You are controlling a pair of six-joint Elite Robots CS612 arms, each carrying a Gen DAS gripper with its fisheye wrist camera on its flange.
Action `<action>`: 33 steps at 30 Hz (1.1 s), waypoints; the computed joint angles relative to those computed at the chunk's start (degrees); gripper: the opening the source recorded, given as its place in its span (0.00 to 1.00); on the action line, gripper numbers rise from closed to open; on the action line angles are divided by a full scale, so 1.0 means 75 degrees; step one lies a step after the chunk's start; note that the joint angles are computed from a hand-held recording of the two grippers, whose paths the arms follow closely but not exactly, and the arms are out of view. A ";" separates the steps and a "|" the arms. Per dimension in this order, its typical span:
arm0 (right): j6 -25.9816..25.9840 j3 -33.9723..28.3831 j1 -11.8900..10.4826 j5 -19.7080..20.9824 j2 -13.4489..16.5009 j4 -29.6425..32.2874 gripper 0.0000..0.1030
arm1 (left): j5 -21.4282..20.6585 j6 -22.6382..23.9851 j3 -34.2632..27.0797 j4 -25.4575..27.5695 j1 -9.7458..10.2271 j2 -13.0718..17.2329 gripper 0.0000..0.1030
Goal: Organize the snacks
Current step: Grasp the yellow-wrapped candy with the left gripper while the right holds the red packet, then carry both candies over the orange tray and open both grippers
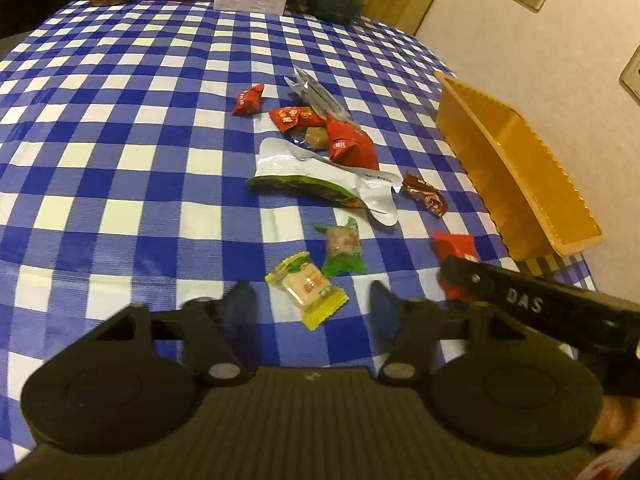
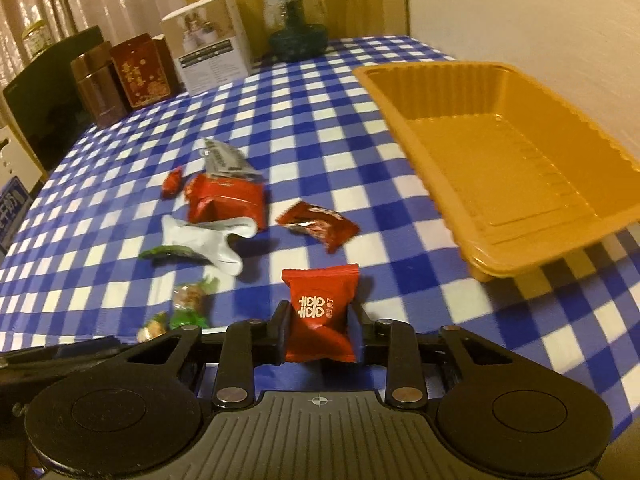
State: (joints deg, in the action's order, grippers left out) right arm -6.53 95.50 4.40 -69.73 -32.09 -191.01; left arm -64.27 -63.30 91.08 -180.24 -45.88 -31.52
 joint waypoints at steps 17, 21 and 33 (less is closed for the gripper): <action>-0.0058 0.0108 -0.0022 0.0041 -0.0053 -0.0163 0.29 | 0.0296 0.0050 -0.0066 0.0674 -0.0075 -0.0057 0.19; -0.0129 0.0236 -0.0033 0.0135 -0.0123 -0.0408 0.29 | 0.0376 -0.0041 0.0099 0.0613 -0.0135 -0.0180 0.19; 0.0175 0.0615 -0.0330 0.0295 -0.0472 -0.1677 0.29 | 0.0459 0.1012 -0.0367 -0.0208 -0.0176 -0.0200 0.19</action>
